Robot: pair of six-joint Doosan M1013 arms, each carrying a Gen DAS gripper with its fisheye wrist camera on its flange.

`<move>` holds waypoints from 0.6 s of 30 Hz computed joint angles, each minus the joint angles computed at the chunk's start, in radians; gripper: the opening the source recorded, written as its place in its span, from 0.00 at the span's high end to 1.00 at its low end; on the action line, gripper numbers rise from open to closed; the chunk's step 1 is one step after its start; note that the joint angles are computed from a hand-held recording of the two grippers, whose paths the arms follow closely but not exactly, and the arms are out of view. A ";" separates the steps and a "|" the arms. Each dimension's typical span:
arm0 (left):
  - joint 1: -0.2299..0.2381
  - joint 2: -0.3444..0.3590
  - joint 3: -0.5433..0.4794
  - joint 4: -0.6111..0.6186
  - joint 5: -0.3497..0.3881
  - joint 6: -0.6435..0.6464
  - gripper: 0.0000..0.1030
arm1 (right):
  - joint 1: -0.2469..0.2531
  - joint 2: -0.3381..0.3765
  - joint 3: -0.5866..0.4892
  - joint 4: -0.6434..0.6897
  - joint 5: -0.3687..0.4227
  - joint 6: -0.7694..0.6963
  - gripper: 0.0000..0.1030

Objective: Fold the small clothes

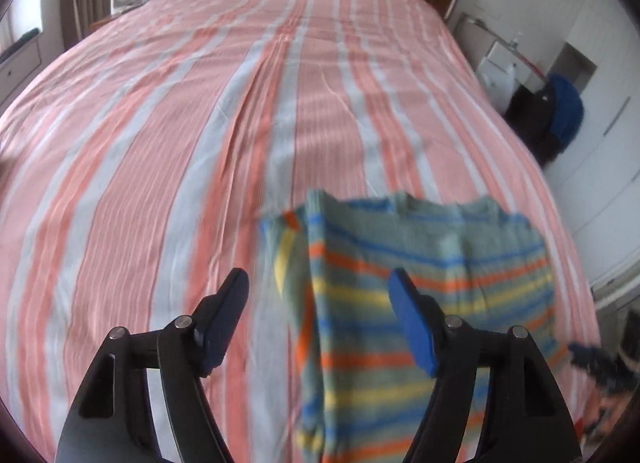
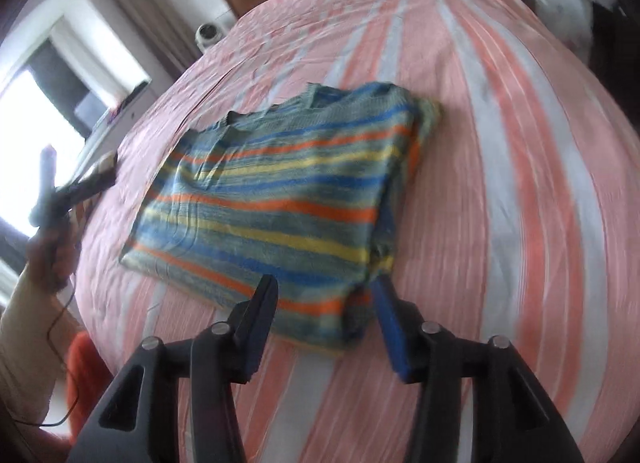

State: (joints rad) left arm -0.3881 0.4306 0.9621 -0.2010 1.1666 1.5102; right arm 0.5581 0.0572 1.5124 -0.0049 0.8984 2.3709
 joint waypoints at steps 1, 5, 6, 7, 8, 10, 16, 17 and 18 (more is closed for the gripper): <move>-0.007 0.028 -0.036 0.025 0.025 -0.010 0.31 | 0.000 -0.006 0.013 -0.006 -0.016 0.020 0.52; -0.045 0.091 -0.095 0.139 0.059 0.007 0.37 | 0.032 -0.044 0.073 -0.051 -0.048 0.096 0.52; -0.048 0.091 -0.086 0.144 0.058 0.006 0.64 | 0.040 -0.048 0.083 -0.063 -0.049 0.111 0.52; -0.050 0.099 -0.090 0.144 0.071 -0.001 0.90 | 0.052 -0.058 0.096 -0.086 -0.048 0.135 0.52; -0.053 0.099 -0.085 0.168 0.072 -0.033 0.98 | 0.061 -0.067 0.111 -0.100 -0.055 0.153 0.52; -0.055 0.076 -0.047 0.230 0.017 -0.118 0.98 | 0.072 -0.087 0.133 -0.130 -0.061 0.187 0.52; -0.043 0.047 0.005 0.196 0.010 -0.153 0.94 | 0.071 -0.116 0.188 -0.173 -0.106 0.276 0.52; -0.054 0.038 0.010 0.230 0.019 -0.158 0.84 | 0.073 -0.116 0.194 -0.183 -0.116 0.295 0.52; -0.061 0.024 0.024 0.250 0.019 -0.163 0.61 | 0.080 -0.116 0.196 -0.208 -0.117 0.316 0.52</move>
